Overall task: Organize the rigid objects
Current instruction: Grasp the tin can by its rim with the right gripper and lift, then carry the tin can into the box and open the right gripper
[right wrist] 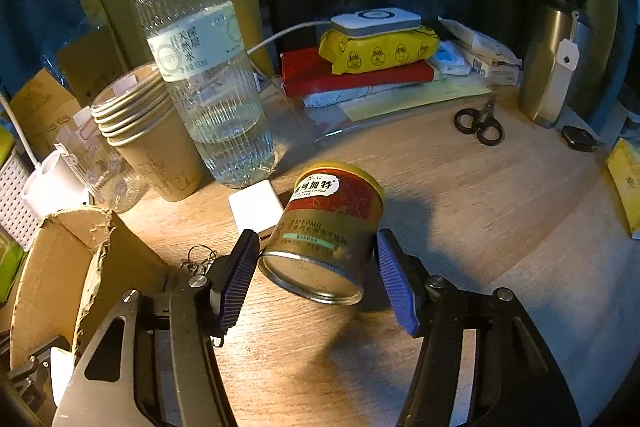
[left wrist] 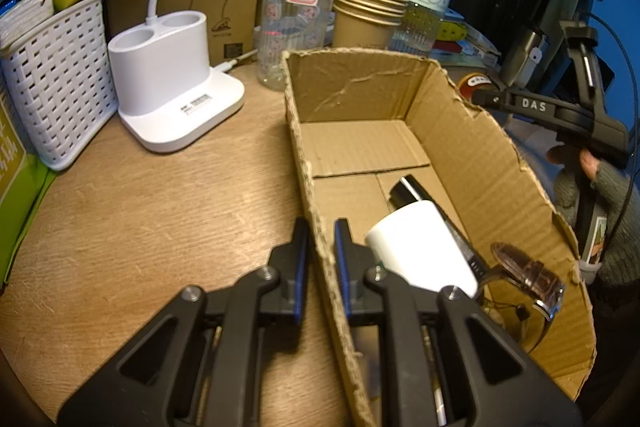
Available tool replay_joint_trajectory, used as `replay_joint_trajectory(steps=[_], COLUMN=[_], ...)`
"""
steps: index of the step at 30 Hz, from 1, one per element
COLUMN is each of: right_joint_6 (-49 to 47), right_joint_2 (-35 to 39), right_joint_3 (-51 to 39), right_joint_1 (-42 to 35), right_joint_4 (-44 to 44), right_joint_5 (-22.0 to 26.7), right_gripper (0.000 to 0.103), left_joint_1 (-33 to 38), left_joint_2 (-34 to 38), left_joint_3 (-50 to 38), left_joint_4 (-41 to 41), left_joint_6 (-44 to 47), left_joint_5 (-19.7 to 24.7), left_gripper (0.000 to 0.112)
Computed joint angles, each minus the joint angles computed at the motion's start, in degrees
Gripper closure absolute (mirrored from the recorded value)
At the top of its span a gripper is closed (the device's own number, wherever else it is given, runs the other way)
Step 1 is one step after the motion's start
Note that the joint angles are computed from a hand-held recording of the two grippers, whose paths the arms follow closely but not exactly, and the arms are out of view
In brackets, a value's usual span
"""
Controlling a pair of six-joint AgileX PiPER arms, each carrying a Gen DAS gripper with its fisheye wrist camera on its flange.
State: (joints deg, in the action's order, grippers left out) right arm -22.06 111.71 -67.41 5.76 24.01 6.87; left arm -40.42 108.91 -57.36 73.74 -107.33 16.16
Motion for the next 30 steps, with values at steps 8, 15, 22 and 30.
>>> replay_joint_trajectory(steps=[8,15,22,30], right_joint_6=[-14.7,-26.4,-42.4,-60.6], right_joint_2=[-3.5,-7.3,-12.2,-18.0], right_joint_3=[4.0,7.1,10.4,13.6], right_joint_1=[0.3,1.2,3.0,6.4], right_joint_4=[13.8,25.2,40.7,58.3], right_joint_5=[-1.8,-3.2,-3.5,-2.9], right_gripper=[0.041,0.042,0.042,0.042], left_joint_1=[0.0,0.0,0.1,0.1], left_joint_2=[0.0,0.0,0.0,0.0], left_joint_3=[0.0,0.0,0.0,0.0], left_joint_4=[0.0,0.0,0.1,0.0], left_joint_6=[0.0,0.0,0.0,0.0], left_joint_5=[0.0,0.0,-0.1,-0.1], left_gripper=[0.098,0.098,0.098,0.098])
